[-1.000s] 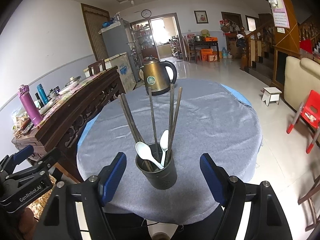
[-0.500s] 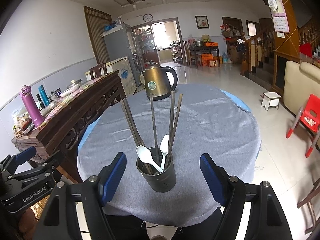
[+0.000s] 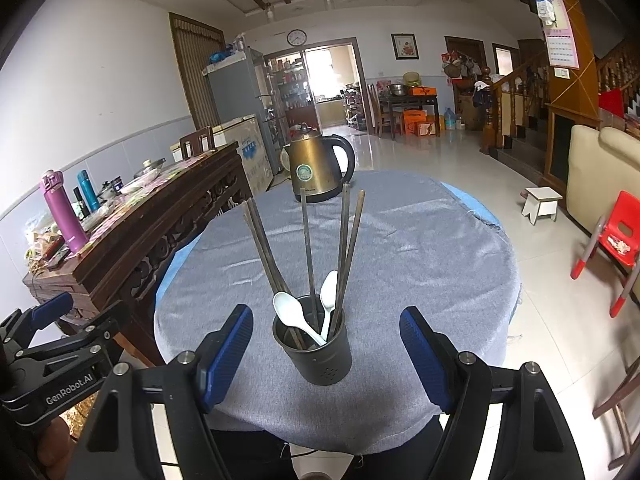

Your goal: Organize utensils

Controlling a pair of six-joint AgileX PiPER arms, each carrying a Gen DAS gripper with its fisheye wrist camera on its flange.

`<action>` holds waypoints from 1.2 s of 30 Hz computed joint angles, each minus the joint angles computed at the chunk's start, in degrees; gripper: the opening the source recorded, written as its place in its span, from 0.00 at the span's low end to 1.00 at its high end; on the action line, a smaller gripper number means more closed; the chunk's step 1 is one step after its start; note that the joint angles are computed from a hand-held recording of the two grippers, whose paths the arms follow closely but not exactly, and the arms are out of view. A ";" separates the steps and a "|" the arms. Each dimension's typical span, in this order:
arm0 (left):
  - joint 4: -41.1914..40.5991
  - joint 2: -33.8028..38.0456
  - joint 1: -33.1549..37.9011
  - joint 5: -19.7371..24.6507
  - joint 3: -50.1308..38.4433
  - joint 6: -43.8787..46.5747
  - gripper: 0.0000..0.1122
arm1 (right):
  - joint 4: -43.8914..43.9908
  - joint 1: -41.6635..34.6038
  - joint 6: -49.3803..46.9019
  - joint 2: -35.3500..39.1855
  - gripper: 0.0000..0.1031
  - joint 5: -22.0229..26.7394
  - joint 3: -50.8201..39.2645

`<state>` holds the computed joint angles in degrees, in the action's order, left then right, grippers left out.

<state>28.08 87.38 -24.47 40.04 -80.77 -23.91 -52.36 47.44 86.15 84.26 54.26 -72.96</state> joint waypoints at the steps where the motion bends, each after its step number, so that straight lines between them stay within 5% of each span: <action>1: -0.09 0.02 0.06 0.00 -0.01 0.09 0.80 | 0.04 0.01 -0.05 0.00 0.77 0.04 -0.03; 36: -1.08 -0.04 0.44 -0.41 0.02 0.80 0.80 | 0.70 -0.37 -0.66 0.31 0.77 -0.33 -0.24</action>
